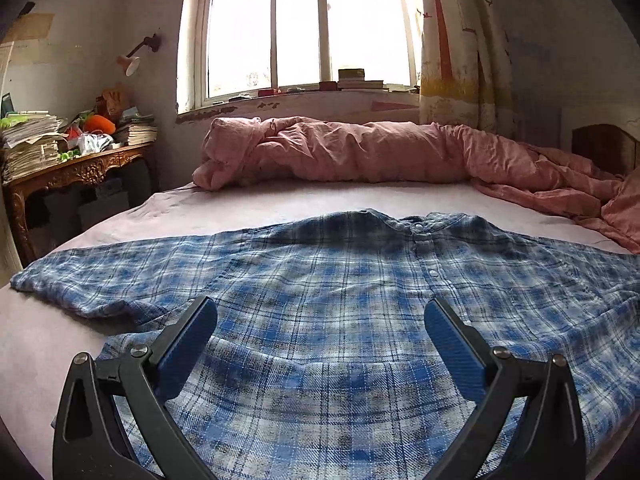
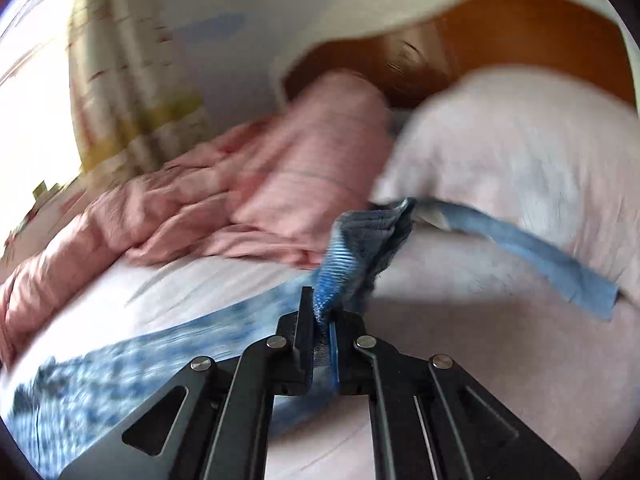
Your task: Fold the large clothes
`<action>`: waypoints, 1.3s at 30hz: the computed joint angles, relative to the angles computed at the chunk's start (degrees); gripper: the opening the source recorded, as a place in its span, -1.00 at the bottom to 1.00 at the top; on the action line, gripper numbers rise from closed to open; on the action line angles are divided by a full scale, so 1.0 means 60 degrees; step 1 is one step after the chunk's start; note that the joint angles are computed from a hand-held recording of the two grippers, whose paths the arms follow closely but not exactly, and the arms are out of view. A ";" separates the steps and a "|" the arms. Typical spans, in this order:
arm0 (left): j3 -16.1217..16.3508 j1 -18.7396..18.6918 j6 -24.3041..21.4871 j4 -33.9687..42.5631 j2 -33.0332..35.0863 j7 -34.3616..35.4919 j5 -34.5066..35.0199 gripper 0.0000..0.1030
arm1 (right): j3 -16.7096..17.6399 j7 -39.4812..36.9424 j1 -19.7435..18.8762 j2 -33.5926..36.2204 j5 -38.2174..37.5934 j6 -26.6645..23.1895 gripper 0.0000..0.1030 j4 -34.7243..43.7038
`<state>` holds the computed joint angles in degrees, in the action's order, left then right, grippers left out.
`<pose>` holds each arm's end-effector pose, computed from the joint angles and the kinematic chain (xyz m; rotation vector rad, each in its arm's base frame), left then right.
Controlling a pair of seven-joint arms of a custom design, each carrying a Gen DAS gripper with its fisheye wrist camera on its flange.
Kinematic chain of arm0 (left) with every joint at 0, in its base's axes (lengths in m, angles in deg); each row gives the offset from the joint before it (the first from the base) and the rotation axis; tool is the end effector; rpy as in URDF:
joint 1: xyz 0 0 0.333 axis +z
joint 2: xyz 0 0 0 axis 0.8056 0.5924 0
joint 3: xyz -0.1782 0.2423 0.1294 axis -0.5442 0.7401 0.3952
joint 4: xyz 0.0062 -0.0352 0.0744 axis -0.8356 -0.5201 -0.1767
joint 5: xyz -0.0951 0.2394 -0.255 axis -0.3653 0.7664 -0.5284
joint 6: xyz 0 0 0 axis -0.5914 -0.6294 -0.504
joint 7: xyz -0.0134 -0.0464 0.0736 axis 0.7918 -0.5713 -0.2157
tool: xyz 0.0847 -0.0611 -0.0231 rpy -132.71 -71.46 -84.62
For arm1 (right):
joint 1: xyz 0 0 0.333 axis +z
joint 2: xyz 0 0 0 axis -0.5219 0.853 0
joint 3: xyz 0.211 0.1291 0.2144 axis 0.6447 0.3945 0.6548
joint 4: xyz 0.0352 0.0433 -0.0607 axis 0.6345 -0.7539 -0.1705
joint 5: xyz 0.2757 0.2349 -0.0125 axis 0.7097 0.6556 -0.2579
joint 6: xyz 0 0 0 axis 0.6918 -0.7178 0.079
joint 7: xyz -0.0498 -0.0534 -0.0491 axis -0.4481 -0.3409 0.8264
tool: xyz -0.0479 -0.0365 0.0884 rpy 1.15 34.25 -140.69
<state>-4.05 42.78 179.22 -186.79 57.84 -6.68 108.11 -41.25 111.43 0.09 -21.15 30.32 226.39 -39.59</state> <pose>0.4505 -0.1891 0.4782 -1.7555 0.9459 -0.6280 0.6847 0.0882 0.5113 -1.2553 1.7014 -0.8259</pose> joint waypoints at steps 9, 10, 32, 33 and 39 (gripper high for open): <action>0.0052 0.0222 0.0326 -0.0354 -0.0391 -0.0659 -0.0231 0.99 | -0.2274 0.1403 0.4191 0.0290 -0.1403 -0.1544 -0.88 0.1334; 0.0044 0.0232 0.0325 -0.0413 -0.0469 -0.0768 -0.0223 0.99 | -0.2033 0.1372 0.4225 0.0375 -0.1594 -0.1775 -0.88 0.1663; 0.0650 0.1728 0.2437 -0.1521 -0.2737 0.0522 -0.0780 0.99 | 0.1424 0.3413 0.4256 0.3521 -0.3394 -0.4408 -0.87 0.7675; 0.0608 0.1834 0.2426 -0.1559 -0.2768 0.0570 -0.0814 0.99 | 0.1729 0.3178 0.4040 0.3946 -0.3378 -0.4558 -0.87 0.8276; 0.0573 0.2149 0.2635 -0.1652 -0.2643 0.0482 -0.1109 0.99 | 0.3797 0.1968 0.2970 0.5266 -0.3243 -0.5356 -0.87 0.9874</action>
<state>-0.61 55.68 195.03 -196.70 41.98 -3.78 101.46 -18.46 123.24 17.91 10.44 10.86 194.26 19.66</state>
